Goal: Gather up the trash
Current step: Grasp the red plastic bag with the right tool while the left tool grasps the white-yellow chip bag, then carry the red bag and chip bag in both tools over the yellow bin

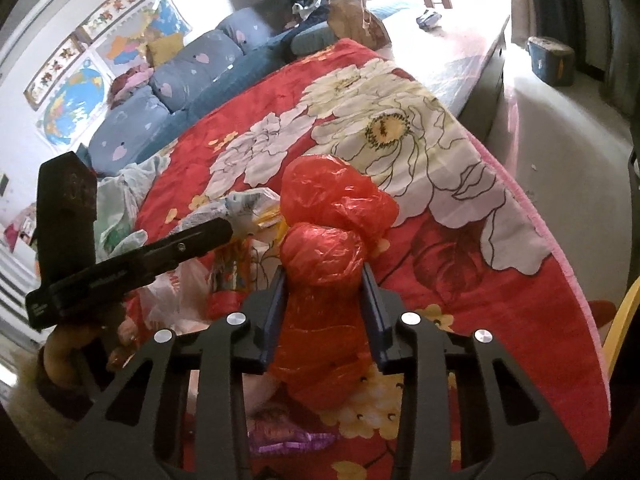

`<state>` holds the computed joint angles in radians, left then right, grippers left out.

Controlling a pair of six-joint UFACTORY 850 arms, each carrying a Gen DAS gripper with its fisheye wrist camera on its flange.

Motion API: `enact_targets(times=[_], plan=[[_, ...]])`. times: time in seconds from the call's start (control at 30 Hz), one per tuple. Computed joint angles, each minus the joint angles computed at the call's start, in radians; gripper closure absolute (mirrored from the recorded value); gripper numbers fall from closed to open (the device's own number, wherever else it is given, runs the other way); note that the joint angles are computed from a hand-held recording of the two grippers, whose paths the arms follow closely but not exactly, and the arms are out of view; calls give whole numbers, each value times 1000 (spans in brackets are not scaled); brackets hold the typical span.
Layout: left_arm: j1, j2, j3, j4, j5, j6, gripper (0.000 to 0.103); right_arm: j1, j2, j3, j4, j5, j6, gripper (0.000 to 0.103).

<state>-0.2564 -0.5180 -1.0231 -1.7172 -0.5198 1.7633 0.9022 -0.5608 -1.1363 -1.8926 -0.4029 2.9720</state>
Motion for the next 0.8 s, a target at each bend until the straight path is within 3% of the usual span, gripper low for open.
enact_targets(times=[0.3, 0.53, 0.8], plan=[[3, 70, 64, -157, -36, 149, 41, 22, 49, 46, 32, -94, -24, 77], [12, 172, 137, -264, -99, 251, 41, 47, 98, 91, 41, -167, -34, 77], [0, 277, 225, -364, -120, 345, 41, 76, 155, 143, 75, -228, -46, 77]])
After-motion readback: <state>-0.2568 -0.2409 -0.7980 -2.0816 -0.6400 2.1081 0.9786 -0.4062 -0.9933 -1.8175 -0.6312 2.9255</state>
